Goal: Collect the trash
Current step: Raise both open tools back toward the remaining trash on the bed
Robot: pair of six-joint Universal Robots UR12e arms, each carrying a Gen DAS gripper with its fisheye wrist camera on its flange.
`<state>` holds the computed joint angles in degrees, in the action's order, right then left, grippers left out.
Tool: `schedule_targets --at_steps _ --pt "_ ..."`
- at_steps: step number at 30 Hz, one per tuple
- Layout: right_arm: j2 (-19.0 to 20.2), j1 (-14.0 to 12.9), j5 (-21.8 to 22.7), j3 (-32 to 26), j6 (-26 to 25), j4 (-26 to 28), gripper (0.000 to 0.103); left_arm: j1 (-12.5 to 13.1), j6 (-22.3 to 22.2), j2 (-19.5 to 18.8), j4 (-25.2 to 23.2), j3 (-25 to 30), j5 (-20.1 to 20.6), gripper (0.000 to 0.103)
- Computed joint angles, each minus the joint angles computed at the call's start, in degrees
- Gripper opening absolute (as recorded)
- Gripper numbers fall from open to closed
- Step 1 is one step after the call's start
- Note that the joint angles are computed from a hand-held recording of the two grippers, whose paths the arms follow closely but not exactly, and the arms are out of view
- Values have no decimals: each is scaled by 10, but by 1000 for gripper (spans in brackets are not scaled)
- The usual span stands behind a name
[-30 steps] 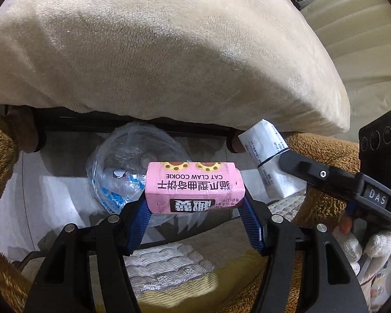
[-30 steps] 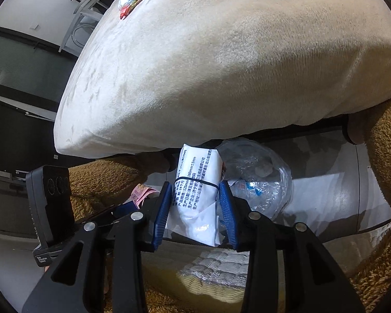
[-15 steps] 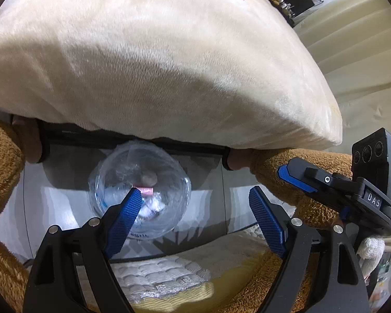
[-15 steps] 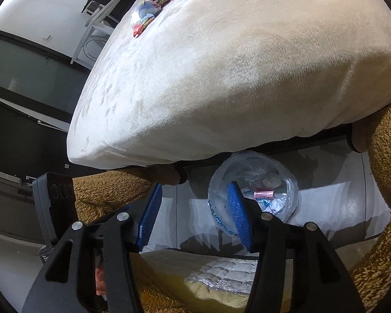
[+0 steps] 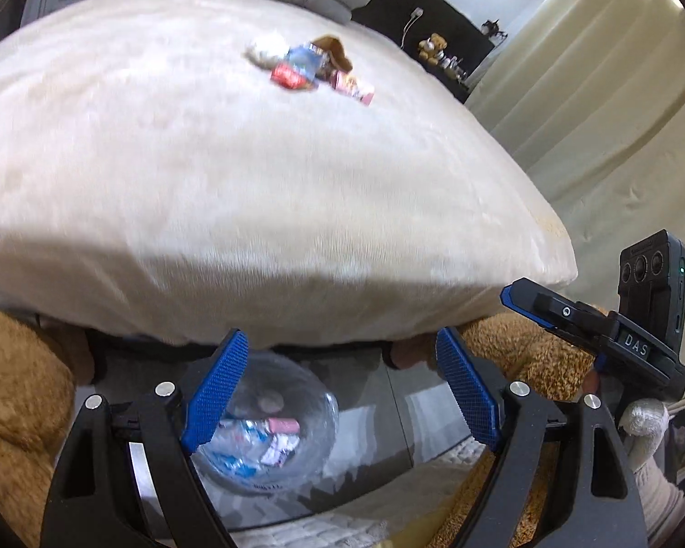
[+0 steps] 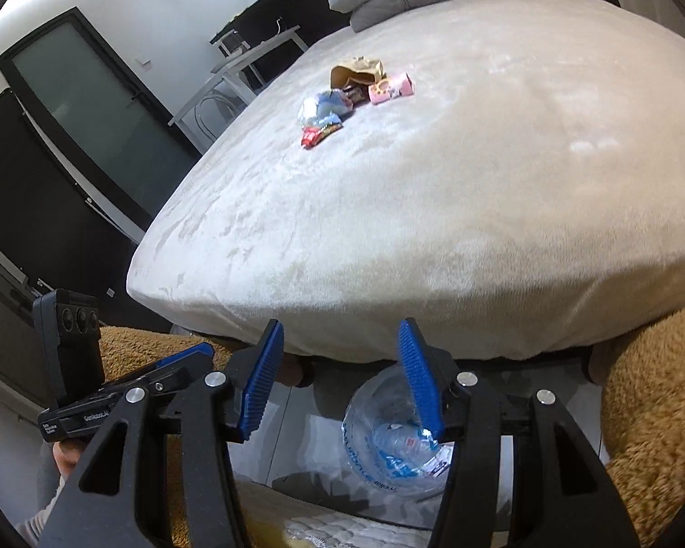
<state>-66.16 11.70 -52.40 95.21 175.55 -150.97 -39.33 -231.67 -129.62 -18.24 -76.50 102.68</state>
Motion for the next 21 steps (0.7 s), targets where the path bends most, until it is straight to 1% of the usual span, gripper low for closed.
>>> schedule_targets --at_steps 4,7,9,11,12,14,15,17,19,20,21 --pt "13 3 -16 -25 3 -19 53 2 29 2 -14 12 39 83" --pt "25 5 -29 -48 7 -25 53 9 38 6 -17 13 42 83" --pt "34 5 -31 -66 7 -15 53 13 50 9 -20 14 48 83" --pt "45 8 -41 -85 8 -7 54 19 65 10 -20 19 50 83" --pt "50 10 -45 -94 8 -2 57 21 71 11 -24 20 47 83" --pt "62 13 -50 -116 6 6 57 27 85 11 -27 26 44 83" --pt "69 16 -56 -128 2 7 59 29 91 10 -29 30 43 83" --pt "82 21 -67 -151 -2 10 66 35 108 7 -31 39 41 83" --pt "99 25 -75 -180 3 22 70 39 126 4 -33 47 43 83" --pt "107 27 -76 -192 6 27 74 43 135 2 -34 52 42 83" --pt "116 29 -80 -207 10 32 75 45 144 -1 -37 59 44 83"
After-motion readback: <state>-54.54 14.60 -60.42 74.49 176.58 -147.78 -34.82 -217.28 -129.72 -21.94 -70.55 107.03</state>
